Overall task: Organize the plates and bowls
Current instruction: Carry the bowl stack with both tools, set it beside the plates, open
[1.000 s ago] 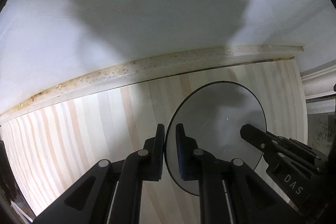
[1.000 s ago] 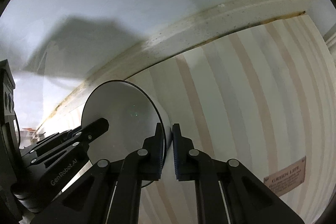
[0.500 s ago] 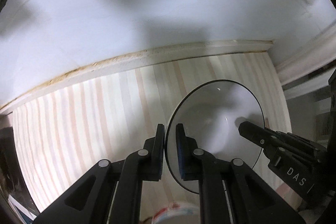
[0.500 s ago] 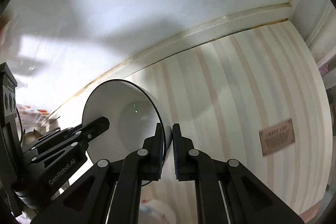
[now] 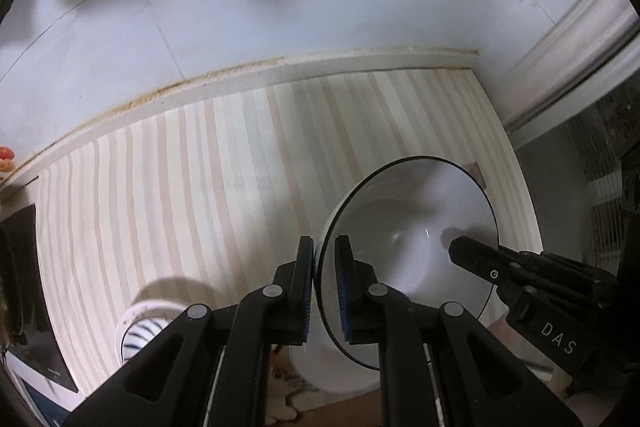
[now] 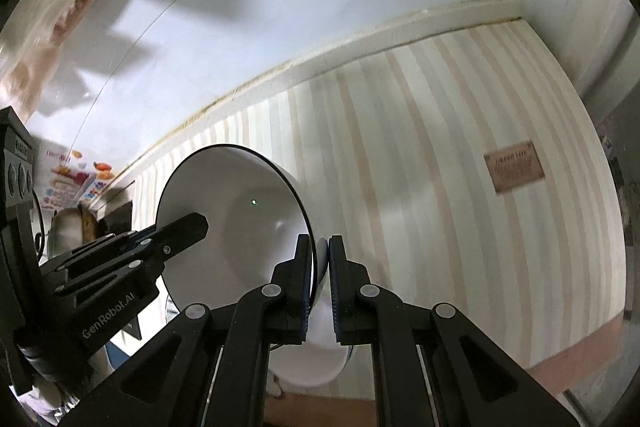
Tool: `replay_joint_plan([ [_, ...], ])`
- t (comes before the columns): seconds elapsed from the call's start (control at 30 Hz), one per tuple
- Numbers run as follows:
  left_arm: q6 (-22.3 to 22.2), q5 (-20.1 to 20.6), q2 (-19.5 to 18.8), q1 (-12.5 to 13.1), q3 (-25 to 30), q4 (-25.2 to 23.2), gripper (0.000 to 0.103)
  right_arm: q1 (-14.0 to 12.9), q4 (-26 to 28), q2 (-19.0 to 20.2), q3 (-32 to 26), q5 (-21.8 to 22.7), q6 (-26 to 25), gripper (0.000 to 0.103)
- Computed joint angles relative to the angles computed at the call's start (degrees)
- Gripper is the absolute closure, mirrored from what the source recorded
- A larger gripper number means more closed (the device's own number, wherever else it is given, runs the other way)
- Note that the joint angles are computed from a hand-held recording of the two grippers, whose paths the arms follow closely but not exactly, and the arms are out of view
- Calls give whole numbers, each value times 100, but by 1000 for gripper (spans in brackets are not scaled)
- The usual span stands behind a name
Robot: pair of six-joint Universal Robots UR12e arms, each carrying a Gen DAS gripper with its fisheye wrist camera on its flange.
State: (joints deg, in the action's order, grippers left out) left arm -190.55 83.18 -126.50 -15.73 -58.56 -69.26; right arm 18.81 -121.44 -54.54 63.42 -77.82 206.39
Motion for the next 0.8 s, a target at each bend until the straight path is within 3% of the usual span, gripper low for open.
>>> replay_joint_plan([
  [0.27,124,-11,289,0,-584,52,94,123,-43,-297,547,1,89,93],
  [0.8,91,-18,228,7,-861,-364,94,175,290,-181,811,178,50,92],
])
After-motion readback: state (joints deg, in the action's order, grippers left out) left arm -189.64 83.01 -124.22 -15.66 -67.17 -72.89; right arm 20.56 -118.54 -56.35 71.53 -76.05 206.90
